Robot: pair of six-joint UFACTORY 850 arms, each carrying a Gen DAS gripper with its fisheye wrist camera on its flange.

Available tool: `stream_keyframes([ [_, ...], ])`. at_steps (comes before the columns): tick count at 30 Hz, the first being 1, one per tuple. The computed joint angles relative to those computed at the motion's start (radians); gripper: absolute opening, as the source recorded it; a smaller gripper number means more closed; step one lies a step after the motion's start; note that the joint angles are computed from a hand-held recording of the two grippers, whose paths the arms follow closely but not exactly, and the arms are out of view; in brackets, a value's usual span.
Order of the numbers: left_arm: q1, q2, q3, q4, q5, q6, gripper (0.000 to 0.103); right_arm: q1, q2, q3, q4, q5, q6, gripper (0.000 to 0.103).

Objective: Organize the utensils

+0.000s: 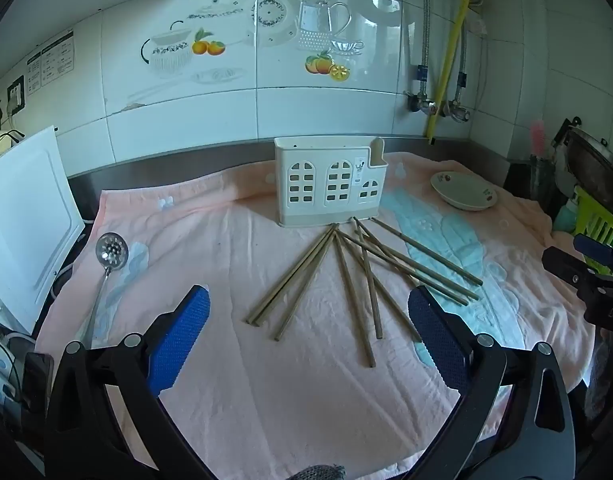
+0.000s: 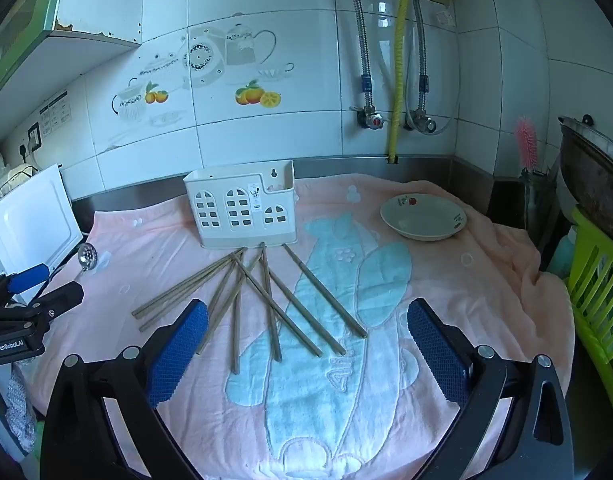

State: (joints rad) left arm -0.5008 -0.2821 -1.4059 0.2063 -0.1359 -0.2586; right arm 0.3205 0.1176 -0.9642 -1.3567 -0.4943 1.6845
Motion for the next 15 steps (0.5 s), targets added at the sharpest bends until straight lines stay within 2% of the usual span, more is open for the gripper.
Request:
stream_keyframes([
  [5,-0.003,-0.009,-0.015,0.07,-0.018,-0.063,0.098,0.006,0.007,0.009,-0.013,-0.006,0.019,0.096],
  [7,-0.006,-0.015,-0.023,0.105,-0.022,-0.096,0.098,0.001,-0.001,-0.007,0.036,-0.007,-0.043,0.096],
  [8,-0.004,0.006,0.009,0.097,0.008,-0.096,0.098,0.001,-0.003,-0.01,0.043,-0.01,-0.053,0.096],
  [15,0.0,0.011,0.012,0.098,0.005,-0.093,0.098,0.003,0.0,-0.009,0.03,-0.02,-0.043,0.096],
])
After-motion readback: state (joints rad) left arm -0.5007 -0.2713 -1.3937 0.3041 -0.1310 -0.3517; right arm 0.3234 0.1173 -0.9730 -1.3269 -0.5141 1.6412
